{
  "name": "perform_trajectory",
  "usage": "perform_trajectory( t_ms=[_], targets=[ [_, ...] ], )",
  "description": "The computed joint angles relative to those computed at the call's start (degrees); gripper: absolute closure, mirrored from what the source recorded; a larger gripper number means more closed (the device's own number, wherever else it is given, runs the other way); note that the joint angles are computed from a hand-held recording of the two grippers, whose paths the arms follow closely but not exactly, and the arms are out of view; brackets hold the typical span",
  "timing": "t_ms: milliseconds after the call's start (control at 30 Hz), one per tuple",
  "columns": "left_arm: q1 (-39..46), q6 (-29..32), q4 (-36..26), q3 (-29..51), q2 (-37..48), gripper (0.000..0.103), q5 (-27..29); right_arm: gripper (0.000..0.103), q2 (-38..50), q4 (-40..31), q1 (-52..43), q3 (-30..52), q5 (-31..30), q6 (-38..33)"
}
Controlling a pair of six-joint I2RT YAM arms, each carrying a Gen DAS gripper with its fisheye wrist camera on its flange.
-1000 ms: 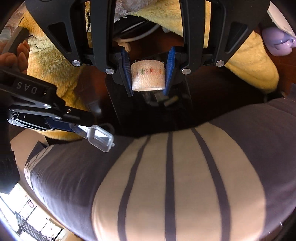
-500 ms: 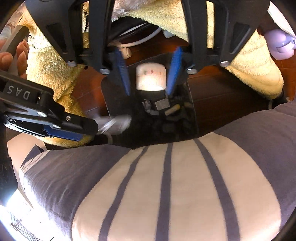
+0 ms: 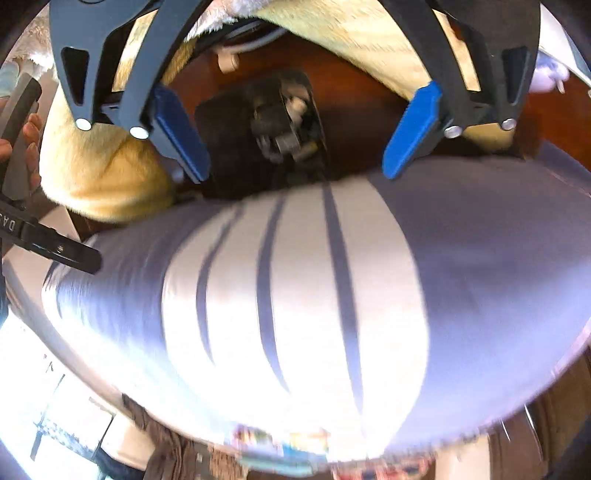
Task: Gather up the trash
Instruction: 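Raise both tools back to the items on the bed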
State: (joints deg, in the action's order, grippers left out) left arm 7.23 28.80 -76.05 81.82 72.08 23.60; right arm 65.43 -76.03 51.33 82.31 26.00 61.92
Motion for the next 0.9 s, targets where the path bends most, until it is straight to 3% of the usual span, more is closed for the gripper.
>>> perform_trajectory(
  t_ms=[200,533,667,900],
  targets=[
    [0.70,-1.49,-1.12,16.94,7.60,0.008,1.99,0.004,5.81,-4.75,-7.59,16.60,4.79,-12.38],
    [-5.02,-7.92,1.70,38.35,24.06,0.008,-2.90,0.004,20.14,-0.01,-25.10,33.25,-3.13,-31.32],
    [-7.48,-10.81,1.69,46.22,31.63,0.008,-5.26,0.004,26.97,0.67,-29.00,38.80,-5.96,-34.69],
    [-11.57,-12.61,-4.19,66.33,47.98,0.008,-8.15,0.004,40.47,0.55,-36.05,49.20,-11.26,-37.95]
  ],
)
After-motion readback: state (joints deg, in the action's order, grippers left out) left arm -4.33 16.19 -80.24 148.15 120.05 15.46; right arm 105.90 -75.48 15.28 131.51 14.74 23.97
